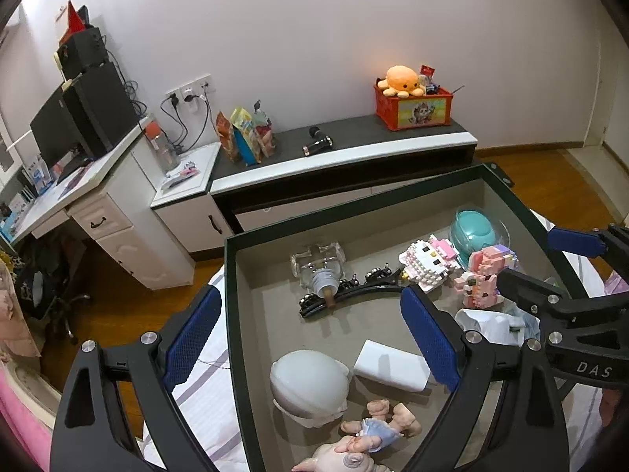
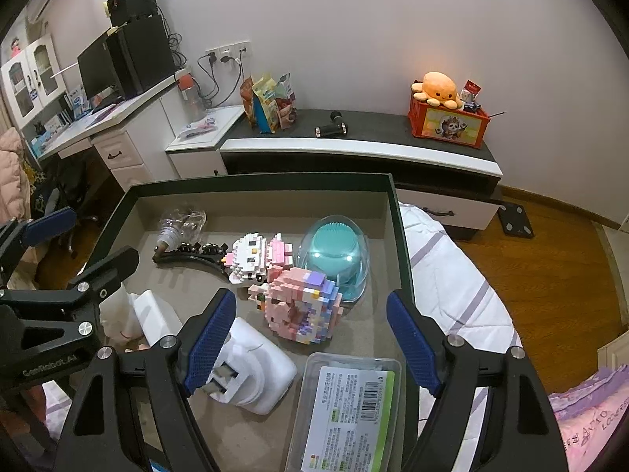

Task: Organize rigid objects
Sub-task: 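Release the plug with the left tool while the right tool releases the donut, then withdraw both tools from the tray toward the blue items on the table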

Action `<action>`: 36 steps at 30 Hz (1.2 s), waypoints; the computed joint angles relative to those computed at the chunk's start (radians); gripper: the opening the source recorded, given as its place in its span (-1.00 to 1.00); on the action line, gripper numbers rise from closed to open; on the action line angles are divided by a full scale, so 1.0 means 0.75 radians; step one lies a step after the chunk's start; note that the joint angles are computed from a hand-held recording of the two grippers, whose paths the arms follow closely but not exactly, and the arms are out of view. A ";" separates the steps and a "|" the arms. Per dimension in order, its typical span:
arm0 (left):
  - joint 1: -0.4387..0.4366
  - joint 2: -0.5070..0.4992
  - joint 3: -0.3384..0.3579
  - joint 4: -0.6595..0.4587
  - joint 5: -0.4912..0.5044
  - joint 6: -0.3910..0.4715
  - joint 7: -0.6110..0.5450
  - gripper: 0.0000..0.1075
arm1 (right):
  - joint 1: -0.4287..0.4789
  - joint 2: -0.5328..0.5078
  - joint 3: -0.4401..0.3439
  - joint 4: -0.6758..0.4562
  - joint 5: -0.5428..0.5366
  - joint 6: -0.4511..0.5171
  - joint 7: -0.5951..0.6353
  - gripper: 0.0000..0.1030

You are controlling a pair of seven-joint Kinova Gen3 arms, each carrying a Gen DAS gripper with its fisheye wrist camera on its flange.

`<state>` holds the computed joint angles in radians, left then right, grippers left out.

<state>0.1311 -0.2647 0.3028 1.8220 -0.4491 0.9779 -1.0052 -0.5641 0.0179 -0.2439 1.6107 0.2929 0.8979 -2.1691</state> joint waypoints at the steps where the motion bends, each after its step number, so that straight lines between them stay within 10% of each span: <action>1: -0.001 0.004 0.003 -0.005 -0.001 0.003 0.004 0.75 | -0.001 -0.004 -0.001 0.000 0.000 0.002 0.004 0.57; 16: -0.050 -0.278 0.138 -0.109 0.085 0.227 0.009 0.75 | -0.017 -0.278 -0.196 0.013 0.175 0.200 -0.156 0.57; 36: -0.355 -0.901 0.332 -0.213 0.478 0.661 -0.074 0.83 | 0.201 -0.800 -0.524 0.114 -0.128 0.463 -0.128 0.57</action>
